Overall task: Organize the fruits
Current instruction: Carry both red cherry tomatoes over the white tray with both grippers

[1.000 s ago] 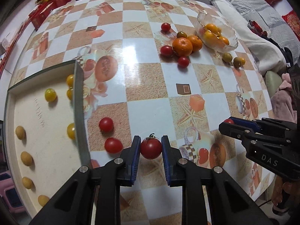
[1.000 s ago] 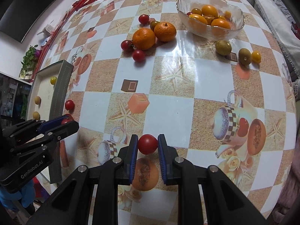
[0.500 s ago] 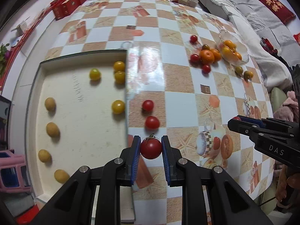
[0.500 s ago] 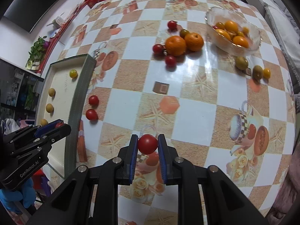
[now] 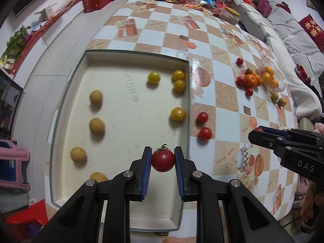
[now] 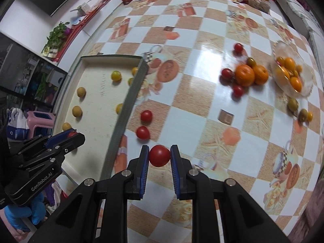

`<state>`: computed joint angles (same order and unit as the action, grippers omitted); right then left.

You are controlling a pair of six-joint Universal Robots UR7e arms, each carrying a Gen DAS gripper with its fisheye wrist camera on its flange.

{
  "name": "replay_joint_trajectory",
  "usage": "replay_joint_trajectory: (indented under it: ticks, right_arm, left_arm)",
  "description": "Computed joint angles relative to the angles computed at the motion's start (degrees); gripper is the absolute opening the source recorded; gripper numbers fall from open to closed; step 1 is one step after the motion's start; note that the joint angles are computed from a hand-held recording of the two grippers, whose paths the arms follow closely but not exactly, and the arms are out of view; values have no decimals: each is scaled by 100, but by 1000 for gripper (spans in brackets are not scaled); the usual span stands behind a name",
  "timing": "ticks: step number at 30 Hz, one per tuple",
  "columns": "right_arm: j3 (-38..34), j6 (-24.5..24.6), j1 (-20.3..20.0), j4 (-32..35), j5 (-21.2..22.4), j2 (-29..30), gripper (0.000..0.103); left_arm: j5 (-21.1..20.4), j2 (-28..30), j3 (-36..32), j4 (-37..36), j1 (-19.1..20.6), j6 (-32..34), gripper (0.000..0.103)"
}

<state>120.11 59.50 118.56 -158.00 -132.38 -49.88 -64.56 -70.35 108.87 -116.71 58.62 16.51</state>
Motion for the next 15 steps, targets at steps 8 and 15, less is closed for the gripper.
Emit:
replay_joint_trajectory:
  ticks: [8, 15]
  right_arm:
    - [-710, -838, -225, -33, 243, 424, 23]
    - [-1444, -1572, -631, -10, 551, 886, 23]
  left_arm:
    - [293, 99, -140, -64, 273, 23, 24]
    - [554, 287, -29, -284, 400, 164, 24]
